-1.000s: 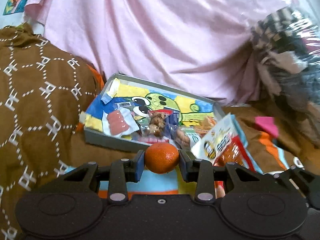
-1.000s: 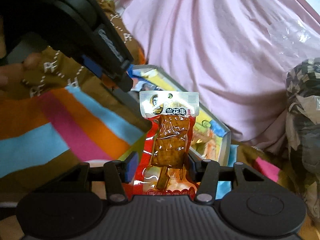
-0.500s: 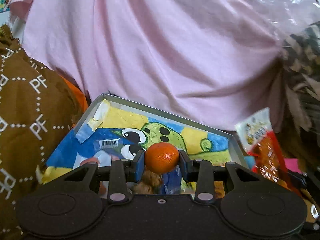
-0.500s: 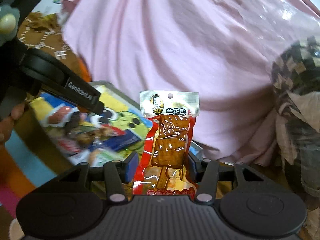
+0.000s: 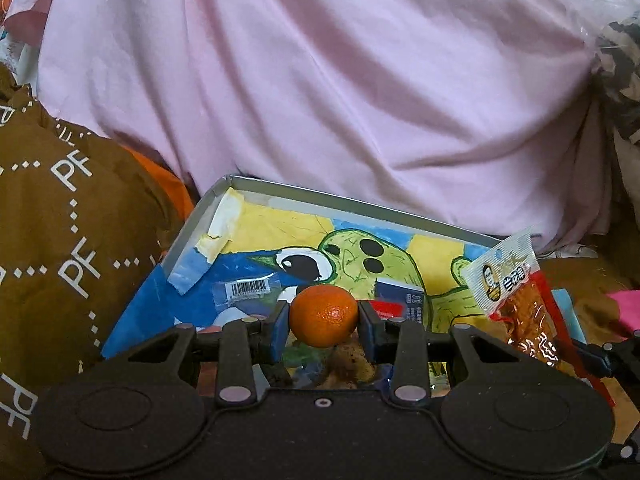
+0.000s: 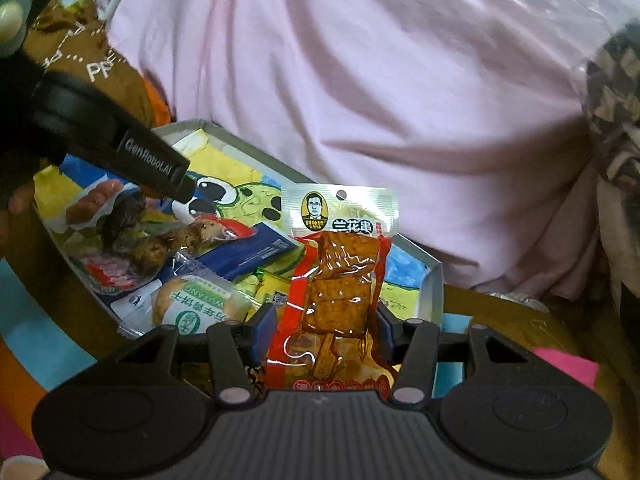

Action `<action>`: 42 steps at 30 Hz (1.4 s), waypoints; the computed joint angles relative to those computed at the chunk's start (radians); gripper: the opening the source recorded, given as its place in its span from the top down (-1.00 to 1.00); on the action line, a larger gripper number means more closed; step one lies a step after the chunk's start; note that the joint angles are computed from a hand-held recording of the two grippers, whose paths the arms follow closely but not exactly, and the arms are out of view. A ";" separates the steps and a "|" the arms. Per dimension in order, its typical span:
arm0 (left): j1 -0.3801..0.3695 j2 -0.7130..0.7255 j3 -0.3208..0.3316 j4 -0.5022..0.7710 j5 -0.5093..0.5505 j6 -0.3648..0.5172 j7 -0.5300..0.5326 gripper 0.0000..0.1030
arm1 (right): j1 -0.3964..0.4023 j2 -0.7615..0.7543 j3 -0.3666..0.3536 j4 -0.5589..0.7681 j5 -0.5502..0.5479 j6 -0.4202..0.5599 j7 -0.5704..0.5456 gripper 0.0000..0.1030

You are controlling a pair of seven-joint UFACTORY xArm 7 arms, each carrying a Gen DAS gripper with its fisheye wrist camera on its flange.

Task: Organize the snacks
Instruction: 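Lift the orange and red snack pack and carry both over the tray, then open both tools to drop the orange and red snack pack into the tray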

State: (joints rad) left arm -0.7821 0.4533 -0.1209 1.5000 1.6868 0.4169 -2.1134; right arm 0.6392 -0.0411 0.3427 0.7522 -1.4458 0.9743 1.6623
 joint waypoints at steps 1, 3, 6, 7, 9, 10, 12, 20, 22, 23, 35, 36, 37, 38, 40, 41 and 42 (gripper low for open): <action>0.000 0.003 0.000 0.005 -0.005 0.000 0.009 0.26 | 0.000 0.004 0.000 0.004 0.003 -0.001 -0.004 -0.10; 0.000 0.006 -0.001 0.009 -0.026 0.000 0.041 0.26 | -0.001 0.010 -0.003 0.009 0.010 -0.008 -0.016 -0.11; -0.003 0.013 0.000 0.013 -0.109 -0.006 0.146 0.26 | -0.006 0.000 -0.009 0.007 0.029 -0.032 -0.041 -0.15; -0.006 0.016 0.004 0.013 -0.132 -0.010 0.172 0.26 | -0.010 0.001 -0.012 0.007 0.031 -0.042 -0.039 -0.15; -0.013 0.022 0.013 0.015 -0.183 -0.018 0.229 0.26 | -0.016 0.003 -0.015 0.010 0.038 -0.059 -0.036 -0.16; -0.017 0.025 0.019 0.016 -0.204 -0.022 0.250 0.26 | -0.019 0.003 -0.017 0.010 0.038 -0.066 -0.033 -0.16; -0.025 0.030 0.034 0.016 -0.236 -0.034 0.281 0.26 | -0.022 0.006 -0.018 0.012 0.039 -0.072 -0.032 -0.18; -0.056 0.033 0.078 0.016 -0.264 -0.054 0.335 0.07 | -0.022 0.008 -0.012 -0.001 0.010 -0.063 -0.023 -0.46; -0.059 0.029 0.083 0.012 -0.263 -0.053 0.326 -0.12 | -0.018 0.009 -0.011 -0.004 0.005 -0.051 -0.009 -0.58; -0.063 0.025 0.088 0.009 -0.247 -0.056 0.309 -0.16 | -0.017 0.008 -0.011 -0.005 0.005 -0.048 -0.001 -0.60; -0.052 -0.054 0.021 -0.053 -0.096 0.073 0.251 -0.85 | -0.008 -0.035 0.005 -0.042 -0.006 -0.001 0.139 -0.95; -0.050 -0.061 0.014 -0.060 -0.096 0.086 0.255 -0.88 | -0.008 -0.038 0.008 -0.044 -0.006 0.005 0.149 -0.97; -0.049 -0.069 0.008 -0.068 -0.096 0.103 0.256 -0.94 | -0.006 -0.043 0.013 -0.046 -0.007 0.014 0.162 -0.99; -0.048 -0.076 0.002 -0.076 -0.096 0.118 0.256 -0.96 | -0.004 -0.050 0.017 -0.050 -0.011 0.020 0.177 -0.99; -0.043 -0.093 -0.009 -0.090 -0.097 0.137 0.256 -0.96 | -0.002 -0.069 0.024 -0.060 -0.021 0.022 0.209 -0.99; -0.039 -0.100 -0.015 -0.096 -0.100 0.142 0.257 -0.96 | -0.001 -0.080 0.028 -0.065 -0.024 0.024 0.223 -0.99; -0.036 -0.109 -0.020 -0.102 -0.099 0.145 0.253 -0.96 | 0.000 -0.090 0.034 -0.068 -0.022 0.032 0.237 -0.99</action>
State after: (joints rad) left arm -0.8177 0.3443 -0.1404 1.3981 1.5883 0.5620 -1.8607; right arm 0.6394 -0.1308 0.3763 0.6837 -1.4681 1.0063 1.8989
